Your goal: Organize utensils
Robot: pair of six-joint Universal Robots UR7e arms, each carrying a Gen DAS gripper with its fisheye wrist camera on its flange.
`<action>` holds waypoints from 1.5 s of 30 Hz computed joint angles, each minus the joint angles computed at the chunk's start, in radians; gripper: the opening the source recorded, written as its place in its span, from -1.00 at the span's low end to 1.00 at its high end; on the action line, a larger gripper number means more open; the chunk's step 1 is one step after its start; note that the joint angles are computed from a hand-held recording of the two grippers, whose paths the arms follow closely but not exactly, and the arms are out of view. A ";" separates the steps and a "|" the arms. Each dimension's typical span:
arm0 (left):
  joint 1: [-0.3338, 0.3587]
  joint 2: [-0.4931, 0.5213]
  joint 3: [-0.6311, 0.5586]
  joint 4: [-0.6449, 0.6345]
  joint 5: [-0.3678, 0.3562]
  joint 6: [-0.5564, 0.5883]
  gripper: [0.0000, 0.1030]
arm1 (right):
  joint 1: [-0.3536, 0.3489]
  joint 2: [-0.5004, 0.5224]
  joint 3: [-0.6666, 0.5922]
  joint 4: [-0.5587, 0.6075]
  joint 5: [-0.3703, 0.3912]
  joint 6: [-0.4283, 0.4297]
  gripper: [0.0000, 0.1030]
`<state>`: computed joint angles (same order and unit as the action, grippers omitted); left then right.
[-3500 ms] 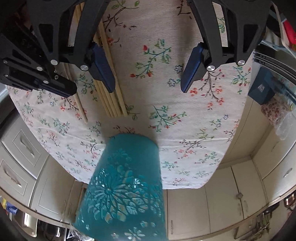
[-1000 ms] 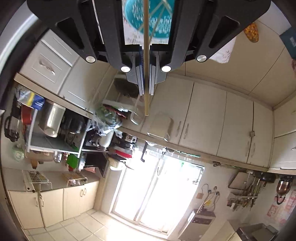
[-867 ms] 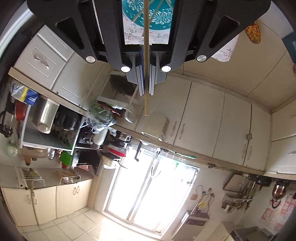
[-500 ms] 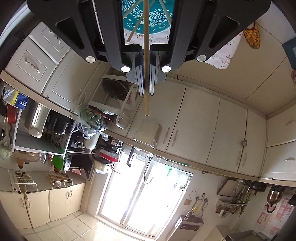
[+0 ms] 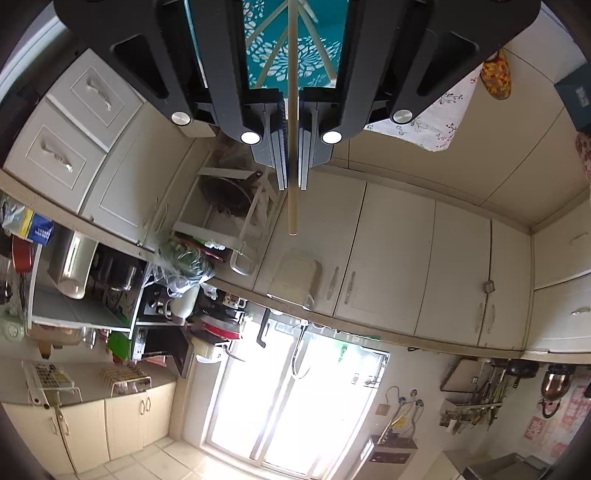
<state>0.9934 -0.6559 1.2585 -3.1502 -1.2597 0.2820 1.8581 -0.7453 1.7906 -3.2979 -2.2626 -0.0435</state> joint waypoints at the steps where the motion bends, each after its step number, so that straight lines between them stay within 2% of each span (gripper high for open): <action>1: 0.001 -0.003 0.008 0.000 0.002 0.006 -0.91 | 0.000 0.000 0.000 0.000 -0.001 0.000 -0.83; 4: 0.001 -0.010 0.031 -0.005 0.013 0.021 -0.91 | 0.000 0.000 0.000 0.000 -0.001 0.001 -0.83; 8: -0.005 -0.028 0.061 0.052 0.030 0.075 -0.86 | 0.001 0.000 0.000 0.001 -0.001 0.000 -0.83; 10: -0.009 -0.038 0.075 0.078 0.044 0.096 -0.67 | 0.001 0.000 0.000 0.002 -0.002 0.000 -0.83; 11: -0.011 -0.048 0.089 0.080 0.056 0.102 -0.48 | 0.002 0.000 0.000 0.002 -0.004 0.000 -0.83; 13: -0.012 -0.064 0.112 0.067 0.069 0.102 -0.23 | 0.003 0.003 -0.002 0.001 -0.008 -0.004 -0.83; 16: -0.013 -0.103 0.156 0.043 0.085 0.096 -0.05 | 0.008 0.010 -0.008 0.002 -0.022 -0.015 -0.83; 18: -0.013 -0.138 0.200 0.012 0.102 0.089 0.15 | 0.011 0.016 -0.014 0.001 -0.035 -0.027 -0.83; 21: -0.013 -0.191 0.286 -0.067 0.150 0.102 0.43 | 0.016 0.022 -0.018 -0.001 -0.049 -0.038 -0.84; 24: -0.004 -0.234 0.366 -0.109 0.198 0.125 0.60 | 0.017 0.019 -0.016 0.003 -0.049 -0.034 -0.84; 28: 0.034 -0.267 0.442 -0.058 0.256 0.089 0.64 | 0.001 -0.020 0.018 0.024 0.008 0.040 -0.87; 30: 0.058 -0.278 0.467 -0.026 0.262 0.050 0.64 | -0.011 -0.049 0.048 0.025 0.051 0.088 -0.88; 33: 0.089 -0.285 0.496 0.009 0.264 0.008 0.64 | -0.015 -0.069 0.070 0.014 0.077 0.118 -0.88; 36: 0.116 -0.298 0.481 0.110 0.232 -0.076 0.64 | -0.006 -0.082 0.084 -0.009 0.085 0.120 -0.88; 39: 0.125 -0.308 0.488 0.104 0.209 -0.088 0.64 | 0.004 -0.092 0.097 -0.039 0.101 0.119 -0.88; 45: 0.122 -0.302 0.489 0.114 0.215 -0.071 0.64 | 0.034 -0.120 0.119 -0.153 0.145 0.072 -0.88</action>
<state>1.1156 -0.9577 1.7480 -3.0359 -1.0449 0.2107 1.8921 -0.8654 1.9100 -3.4507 -2.1173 0.0284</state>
